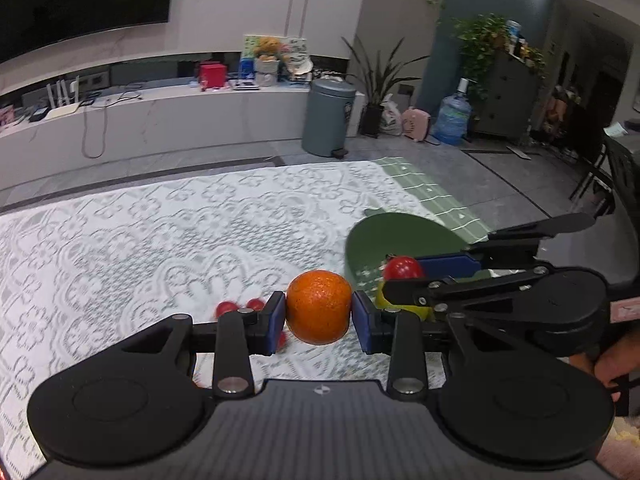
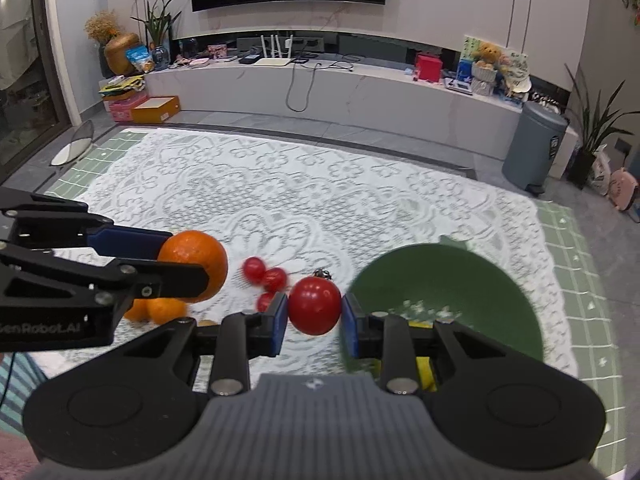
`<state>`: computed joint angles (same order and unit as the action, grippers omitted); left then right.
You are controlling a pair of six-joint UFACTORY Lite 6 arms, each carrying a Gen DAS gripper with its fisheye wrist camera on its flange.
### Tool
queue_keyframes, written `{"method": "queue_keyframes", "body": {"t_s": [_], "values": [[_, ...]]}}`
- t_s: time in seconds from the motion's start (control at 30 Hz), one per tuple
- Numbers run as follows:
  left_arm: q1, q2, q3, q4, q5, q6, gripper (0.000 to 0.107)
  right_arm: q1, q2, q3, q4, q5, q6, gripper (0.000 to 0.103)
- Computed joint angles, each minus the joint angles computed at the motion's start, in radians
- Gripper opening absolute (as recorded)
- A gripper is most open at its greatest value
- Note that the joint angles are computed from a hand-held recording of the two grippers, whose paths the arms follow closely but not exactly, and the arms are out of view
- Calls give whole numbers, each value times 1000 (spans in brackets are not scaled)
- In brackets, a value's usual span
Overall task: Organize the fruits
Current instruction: 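Carry the tangerine with the left tool while the right tool carries the tomato to the colander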
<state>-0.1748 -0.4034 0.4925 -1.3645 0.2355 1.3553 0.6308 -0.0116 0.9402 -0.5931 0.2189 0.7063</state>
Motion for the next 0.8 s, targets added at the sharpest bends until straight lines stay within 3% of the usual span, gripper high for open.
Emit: {"method": "queue_keyframes", "body": {"t_s": [0.6, 0.8], "values": [[-238, 426, 303, -536, -90, 513, 40, -243, 109, 60, 231, 13, -430, 26], [-260, 572, 413, -493, -95, 481, 40, -299, 208, 124, 273, 16, -517, 26]]}}
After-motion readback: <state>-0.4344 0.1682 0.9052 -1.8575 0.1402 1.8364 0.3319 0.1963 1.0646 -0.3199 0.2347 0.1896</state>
